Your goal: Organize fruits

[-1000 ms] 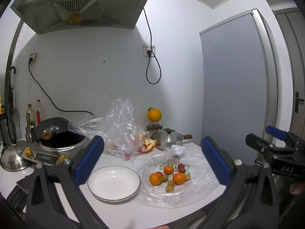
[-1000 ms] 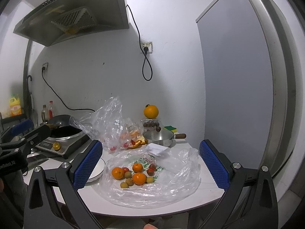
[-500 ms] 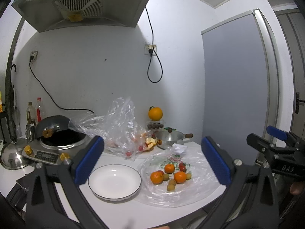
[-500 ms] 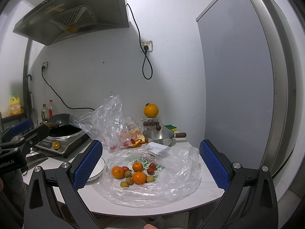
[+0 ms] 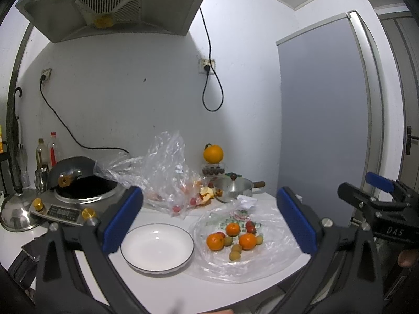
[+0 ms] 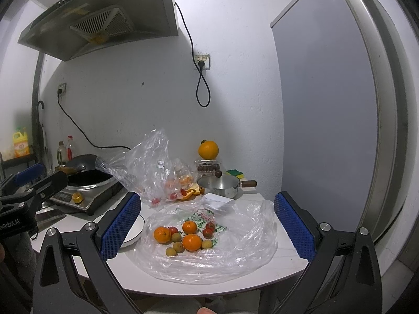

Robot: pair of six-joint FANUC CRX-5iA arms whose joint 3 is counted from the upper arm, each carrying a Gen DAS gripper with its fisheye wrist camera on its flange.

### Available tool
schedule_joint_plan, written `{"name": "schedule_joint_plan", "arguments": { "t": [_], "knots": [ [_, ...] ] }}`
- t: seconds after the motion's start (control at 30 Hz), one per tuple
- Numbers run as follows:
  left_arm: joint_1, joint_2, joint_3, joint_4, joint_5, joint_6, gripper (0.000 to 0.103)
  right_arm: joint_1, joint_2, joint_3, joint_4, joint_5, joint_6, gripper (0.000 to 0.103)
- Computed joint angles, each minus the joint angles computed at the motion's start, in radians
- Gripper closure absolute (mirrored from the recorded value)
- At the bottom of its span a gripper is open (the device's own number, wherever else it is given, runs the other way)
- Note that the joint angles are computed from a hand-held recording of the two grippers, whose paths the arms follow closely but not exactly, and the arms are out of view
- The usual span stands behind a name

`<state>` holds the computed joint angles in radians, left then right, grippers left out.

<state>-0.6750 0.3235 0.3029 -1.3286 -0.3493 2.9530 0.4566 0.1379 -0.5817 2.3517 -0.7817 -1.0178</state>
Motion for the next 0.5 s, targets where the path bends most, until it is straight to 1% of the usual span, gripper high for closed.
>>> {"name": "schedule_joint_plan", "arguments": {
  "t": [0.5],
  "knots": [
    [0.006,0.005,0.002,0.013,0.009,-0.013,0.000,-0.001,0.009,0.010,-0.007,0.012,0.007,0.000]
  ]
}}
